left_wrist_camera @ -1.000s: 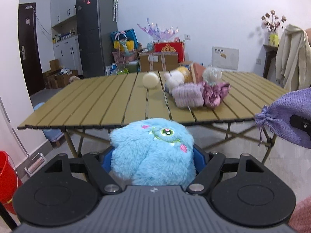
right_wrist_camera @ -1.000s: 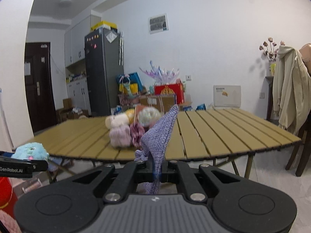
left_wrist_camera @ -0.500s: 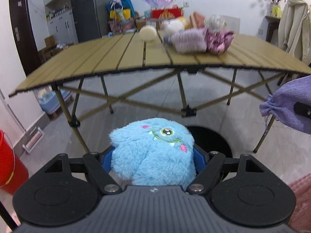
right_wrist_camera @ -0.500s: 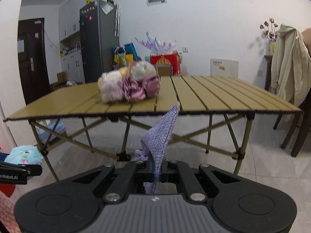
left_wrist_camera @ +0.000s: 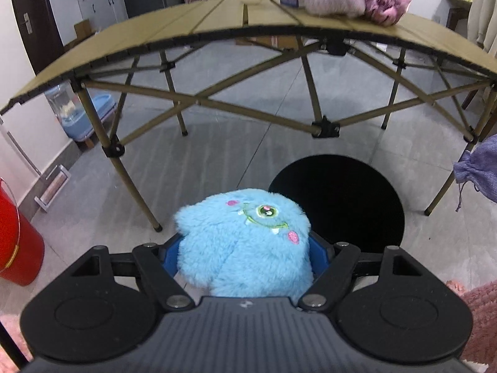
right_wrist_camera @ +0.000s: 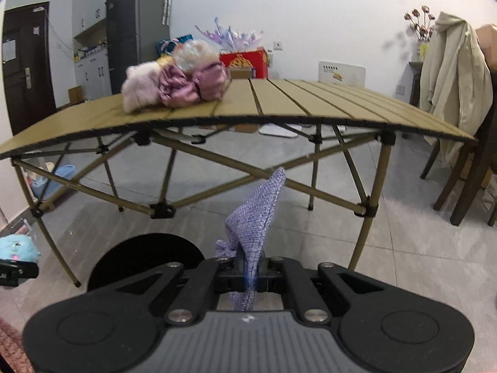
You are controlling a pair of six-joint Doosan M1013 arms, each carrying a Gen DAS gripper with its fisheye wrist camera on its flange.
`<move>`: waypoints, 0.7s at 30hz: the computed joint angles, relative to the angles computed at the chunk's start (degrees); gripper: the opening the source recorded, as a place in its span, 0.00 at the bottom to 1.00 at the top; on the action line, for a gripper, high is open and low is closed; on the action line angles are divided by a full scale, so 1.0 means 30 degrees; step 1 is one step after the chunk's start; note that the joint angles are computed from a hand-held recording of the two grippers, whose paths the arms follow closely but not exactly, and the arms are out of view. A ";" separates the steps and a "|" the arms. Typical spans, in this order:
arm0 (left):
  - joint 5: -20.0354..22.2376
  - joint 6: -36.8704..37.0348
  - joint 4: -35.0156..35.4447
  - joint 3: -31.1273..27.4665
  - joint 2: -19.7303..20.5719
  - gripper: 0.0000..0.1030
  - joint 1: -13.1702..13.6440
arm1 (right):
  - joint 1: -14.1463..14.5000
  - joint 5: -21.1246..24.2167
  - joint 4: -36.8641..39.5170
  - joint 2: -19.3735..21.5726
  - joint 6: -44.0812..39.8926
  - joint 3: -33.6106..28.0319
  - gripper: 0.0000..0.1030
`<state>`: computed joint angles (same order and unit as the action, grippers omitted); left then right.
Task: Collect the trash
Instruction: 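Carry the blue monster with the left tool over the black bin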
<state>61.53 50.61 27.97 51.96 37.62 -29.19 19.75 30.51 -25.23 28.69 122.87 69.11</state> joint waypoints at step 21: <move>0.3426 0.1025 -0.1918 -0.4691 0.2847 0.75 0.0617 | -0.0368 0.1518 0.0429 0.1836 -0.0052 -0.2361 0.03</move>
<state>71.81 53.68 22.22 37.89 46.16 -27.33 18.65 35.06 -23.94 34.19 122.71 62.03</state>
